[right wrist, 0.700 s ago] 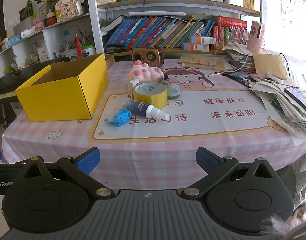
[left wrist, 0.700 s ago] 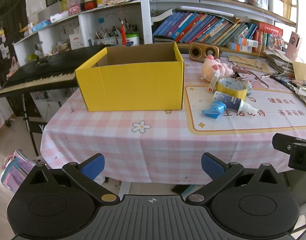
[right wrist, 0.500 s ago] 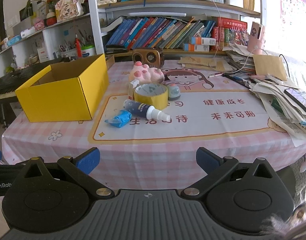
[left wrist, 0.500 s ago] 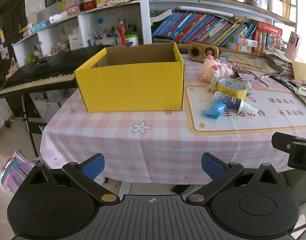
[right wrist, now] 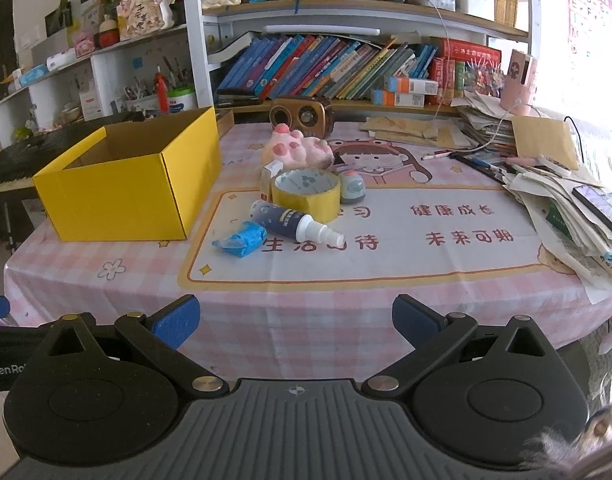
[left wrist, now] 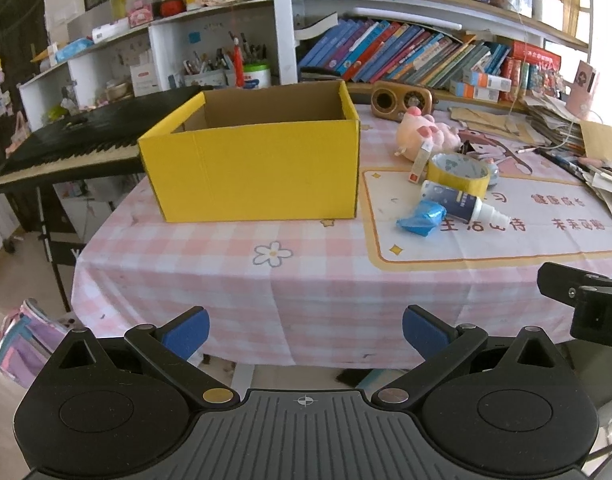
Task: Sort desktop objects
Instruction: 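Move both tools toward the blue packet and navy spray bottle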
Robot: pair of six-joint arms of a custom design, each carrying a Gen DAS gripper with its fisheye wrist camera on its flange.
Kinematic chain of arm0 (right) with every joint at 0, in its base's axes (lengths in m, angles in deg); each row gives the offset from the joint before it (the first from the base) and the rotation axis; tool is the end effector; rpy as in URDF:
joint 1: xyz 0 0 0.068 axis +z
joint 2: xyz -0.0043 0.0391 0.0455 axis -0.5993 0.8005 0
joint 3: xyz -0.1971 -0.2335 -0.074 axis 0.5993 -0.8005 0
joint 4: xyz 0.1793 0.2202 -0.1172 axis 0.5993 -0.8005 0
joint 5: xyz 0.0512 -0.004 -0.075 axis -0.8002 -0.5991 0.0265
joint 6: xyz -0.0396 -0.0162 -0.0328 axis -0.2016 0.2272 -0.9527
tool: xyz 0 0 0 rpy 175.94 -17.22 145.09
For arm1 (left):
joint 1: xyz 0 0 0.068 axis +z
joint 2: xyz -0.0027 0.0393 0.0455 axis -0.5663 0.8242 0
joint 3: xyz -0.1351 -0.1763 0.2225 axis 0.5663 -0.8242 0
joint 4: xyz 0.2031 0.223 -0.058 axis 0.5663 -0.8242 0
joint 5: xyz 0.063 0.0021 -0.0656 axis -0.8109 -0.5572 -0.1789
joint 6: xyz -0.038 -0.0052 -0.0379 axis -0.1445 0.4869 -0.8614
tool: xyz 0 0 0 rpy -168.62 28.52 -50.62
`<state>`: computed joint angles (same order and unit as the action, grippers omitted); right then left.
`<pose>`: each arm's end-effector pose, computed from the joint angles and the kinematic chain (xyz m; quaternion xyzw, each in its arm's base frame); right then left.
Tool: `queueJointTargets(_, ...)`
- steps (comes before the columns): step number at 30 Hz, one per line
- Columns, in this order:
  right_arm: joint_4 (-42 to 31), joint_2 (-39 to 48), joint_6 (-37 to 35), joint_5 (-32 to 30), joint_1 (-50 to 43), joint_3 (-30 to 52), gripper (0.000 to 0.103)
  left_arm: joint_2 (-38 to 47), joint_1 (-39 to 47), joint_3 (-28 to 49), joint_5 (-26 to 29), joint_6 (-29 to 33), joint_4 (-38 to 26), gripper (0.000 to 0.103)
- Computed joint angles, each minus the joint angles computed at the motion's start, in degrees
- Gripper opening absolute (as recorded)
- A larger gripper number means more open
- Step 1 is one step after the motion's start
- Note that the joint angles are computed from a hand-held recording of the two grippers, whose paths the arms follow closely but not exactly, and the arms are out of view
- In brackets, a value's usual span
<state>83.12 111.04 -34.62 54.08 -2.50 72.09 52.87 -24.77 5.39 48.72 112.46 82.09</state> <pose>0.2332 0.1336 0.0782 0.1382 0.8813 -0.0335 0.4507 0.2993 0.0390 0.0844 0.1716 0.8964 -0.0462 0.4060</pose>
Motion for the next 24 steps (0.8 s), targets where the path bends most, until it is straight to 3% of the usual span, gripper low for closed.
queueJointTargets(9,4.4,1.28,-3.88,-3.03,-2.78,-0.53,0.103,0.93,-1.33,0.78,1.67,-1.05,0.14,0.103)
queueJointTargets(24,8.09,3.52,-11.68,-11.3,-11.18,0.94,0.103,4.23,-7.78,4.3,-1.75,-4.23,-0.73,0.103)
